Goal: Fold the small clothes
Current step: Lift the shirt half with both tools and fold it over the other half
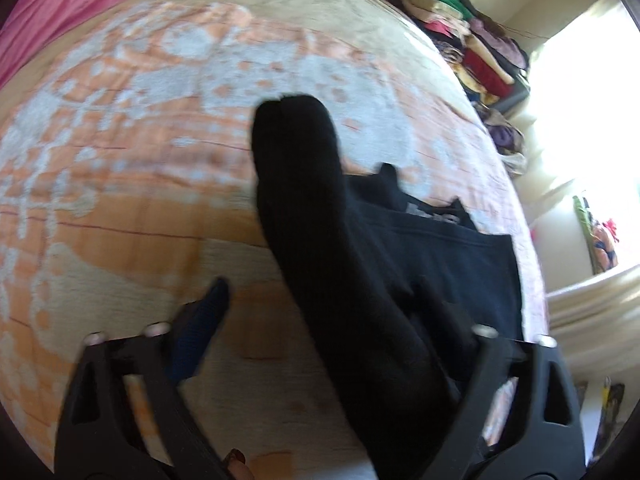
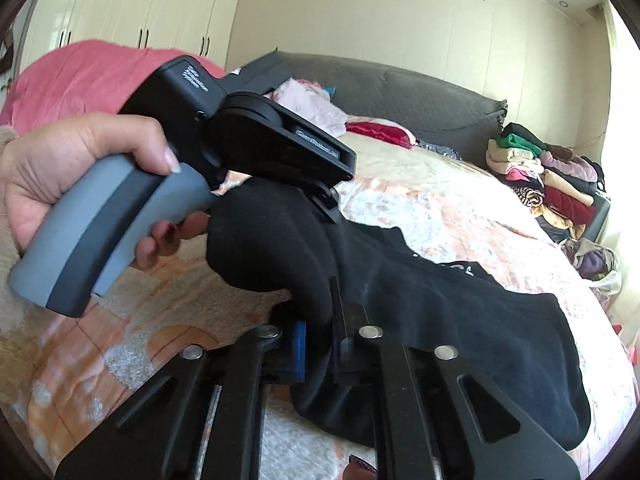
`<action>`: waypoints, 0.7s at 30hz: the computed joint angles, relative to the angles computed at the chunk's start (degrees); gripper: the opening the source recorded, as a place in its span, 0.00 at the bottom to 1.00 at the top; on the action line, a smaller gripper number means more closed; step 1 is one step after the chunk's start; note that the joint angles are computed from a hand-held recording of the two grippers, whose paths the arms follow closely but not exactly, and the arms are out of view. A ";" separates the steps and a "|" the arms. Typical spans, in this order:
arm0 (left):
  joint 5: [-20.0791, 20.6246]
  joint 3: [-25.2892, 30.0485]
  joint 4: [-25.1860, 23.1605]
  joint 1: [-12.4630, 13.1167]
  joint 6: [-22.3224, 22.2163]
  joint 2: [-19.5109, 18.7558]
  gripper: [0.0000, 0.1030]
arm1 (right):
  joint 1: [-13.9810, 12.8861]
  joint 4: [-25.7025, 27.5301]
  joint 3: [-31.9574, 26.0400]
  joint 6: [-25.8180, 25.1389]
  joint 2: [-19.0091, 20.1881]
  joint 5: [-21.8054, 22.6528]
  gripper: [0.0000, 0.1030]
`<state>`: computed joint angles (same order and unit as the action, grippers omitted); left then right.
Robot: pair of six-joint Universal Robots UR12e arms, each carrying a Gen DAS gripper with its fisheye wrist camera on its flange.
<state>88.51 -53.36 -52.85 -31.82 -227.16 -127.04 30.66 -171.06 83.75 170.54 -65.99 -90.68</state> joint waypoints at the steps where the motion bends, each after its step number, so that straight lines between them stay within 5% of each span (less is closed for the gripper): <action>1: -0.10 1.12 -0.46 -0.21 0.19 -0.53 0.56 | -0.10 -0.19 0.50 0.57 -0.37 0.14 0.07; 3: 0.28 4.03 -1.55 -0.86 1.52 -1.93 0.31 | -0.43 -0.70 1.30 1.97 -0.91 0.36 0.07; 6: 2.72 9.13 -4.70 -2.05 3.54 -4.15 0.24 | -0.90 -1.94 2.59 3.95 -1.79 0.10 0.07; 21: 8.79 31.14 -17.13 -5.54 8.69 -14.39 0.23 | -3.09 -7.62 8.43 12.78 -6.14 -0.47 0.06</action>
<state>97.30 -22.23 -69.98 -37.36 -218.47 -141.43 27.57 -178.68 92.18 183.33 -72.14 -91.16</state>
